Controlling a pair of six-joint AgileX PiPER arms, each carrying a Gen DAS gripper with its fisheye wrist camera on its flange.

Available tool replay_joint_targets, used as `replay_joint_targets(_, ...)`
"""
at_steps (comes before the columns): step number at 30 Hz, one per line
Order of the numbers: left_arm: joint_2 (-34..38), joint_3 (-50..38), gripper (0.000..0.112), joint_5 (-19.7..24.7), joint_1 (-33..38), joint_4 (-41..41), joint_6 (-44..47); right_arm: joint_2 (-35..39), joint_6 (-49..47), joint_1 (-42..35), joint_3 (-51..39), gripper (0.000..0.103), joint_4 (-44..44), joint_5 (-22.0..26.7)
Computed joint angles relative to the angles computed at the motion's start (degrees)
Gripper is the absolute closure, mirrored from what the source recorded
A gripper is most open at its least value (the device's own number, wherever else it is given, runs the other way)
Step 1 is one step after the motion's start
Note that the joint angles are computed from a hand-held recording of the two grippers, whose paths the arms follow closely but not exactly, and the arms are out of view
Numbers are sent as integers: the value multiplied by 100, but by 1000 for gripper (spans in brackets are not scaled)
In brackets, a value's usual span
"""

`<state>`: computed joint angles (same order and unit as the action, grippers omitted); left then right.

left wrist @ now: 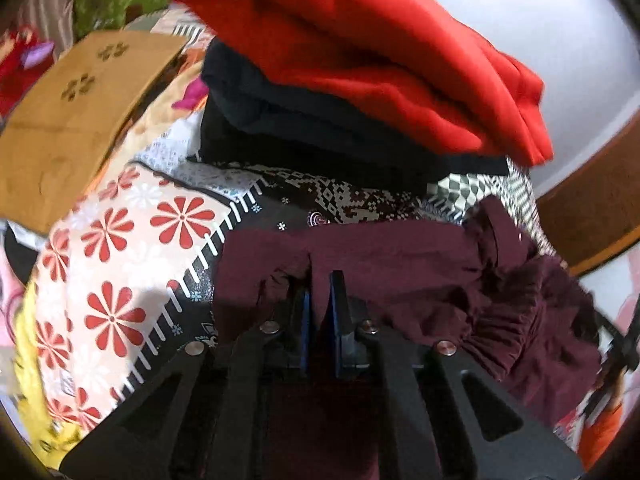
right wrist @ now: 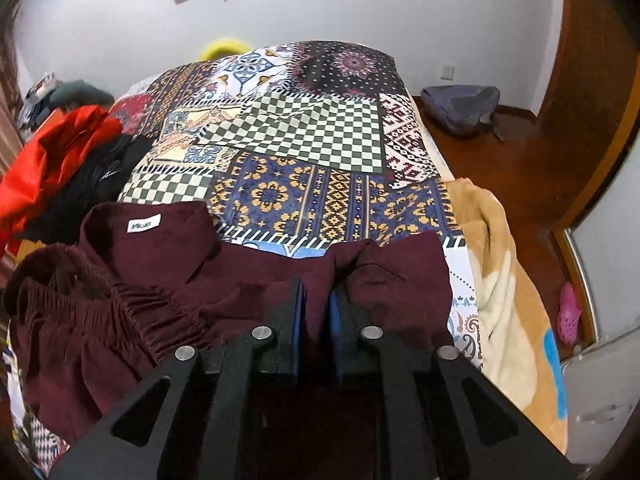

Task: Fold large clothes

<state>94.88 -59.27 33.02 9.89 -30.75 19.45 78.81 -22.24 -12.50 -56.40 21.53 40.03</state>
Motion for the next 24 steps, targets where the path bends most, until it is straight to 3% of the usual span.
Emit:
replay_joint_targets(3,-282,-24,99,100,-198,636,-468,-95,216,22,-224,83,-250,449)
replay_joint_targets(6,-665,-24,87,313,-215,687,-467,-492,567,121,-234,73,-616,407)
replay_joint_targets(8,-1045,50,82,442,-212,620,-375,-802,746,180,-217,52,-833,376)
replay_joint_targets(9,-1214,78,81,503,-235,650,-394,-1064,680,141,-176,49,-795,411)
replay_joint_targets(15,-1956,299,77,684,-462,915,-638,-1678,403,263,-208,42,-602,835)
replay_joint_targets(17,-2258,419,60,639,-520,925,-657,-1796,476,443,-131,41,-711,853)
replay_joint_targets(24,-2733,592,49,538,-1076,1522,-1049,-1924,1177,1341,163,40,-1290,787)
